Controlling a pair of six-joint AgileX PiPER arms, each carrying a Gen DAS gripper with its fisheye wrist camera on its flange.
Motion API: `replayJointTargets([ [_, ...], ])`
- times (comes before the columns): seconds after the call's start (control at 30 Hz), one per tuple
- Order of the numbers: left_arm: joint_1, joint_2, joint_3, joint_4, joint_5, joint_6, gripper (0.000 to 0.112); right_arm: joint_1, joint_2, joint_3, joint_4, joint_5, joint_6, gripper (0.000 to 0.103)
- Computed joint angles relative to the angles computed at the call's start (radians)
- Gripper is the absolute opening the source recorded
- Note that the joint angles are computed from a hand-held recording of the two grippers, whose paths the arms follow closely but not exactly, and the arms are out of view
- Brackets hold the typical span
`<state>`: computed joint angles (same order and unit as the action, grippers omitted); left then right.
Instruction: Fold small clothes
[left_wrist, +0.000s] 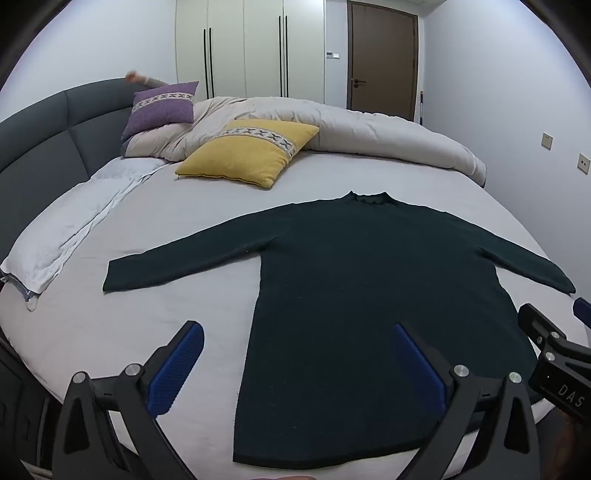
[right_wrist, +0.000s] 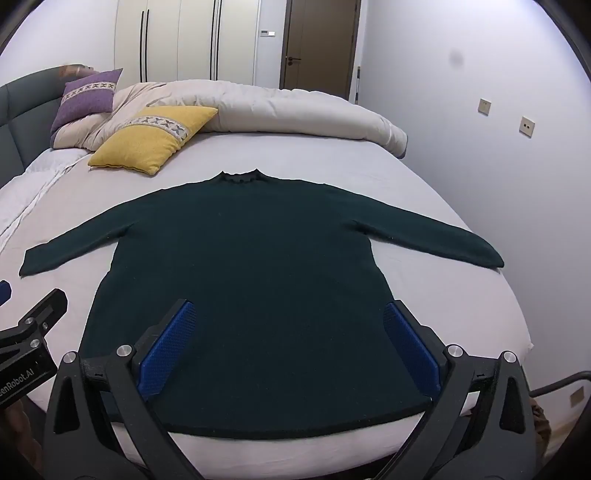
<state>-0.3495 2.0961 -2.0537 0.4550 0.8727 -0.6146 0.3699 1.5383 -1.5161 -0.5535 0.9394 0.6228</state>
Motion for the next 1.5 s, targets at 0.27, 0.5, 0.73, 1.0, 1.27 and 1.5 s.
replayJointTargets([
  [0.27,0.003,0.002,-0.004,-0.002,0.0,0.003,0.103,0.008,-0.004,0.003,-0.012,0.005,0.006,0.103],
  [0.5,0.003,0.001,0.001,0.0,-0.004,0.002,0.103,0.009,-0.011,0.019,-0.019,0.001,0.014,0.103],
  [0.73,0.003,0.012,-0.021,-0.006,0.006,0.009,0.103,0.011,-0.016,0.015,-0.02,0.013,0.011,0.103],
  [1.0,0.001,0.015,-0.027,-0.004,0.01,0.007,0.103,0.017,-0.018,0.024,-0.027,0.012,0.02,0.103],
  [1.27,0.001,0.016,-0.029,-0.005,0.012,0.007,0.103,0.025,-0.017,0.03,-0.035,0.012,0.03,0.103],
  [1.5,0.001,0.017,-0.031,-0.004,0.012,0.006,0.103,0.024,-0.017,0.029,-0.034,0.012,0.031,0.103],
])
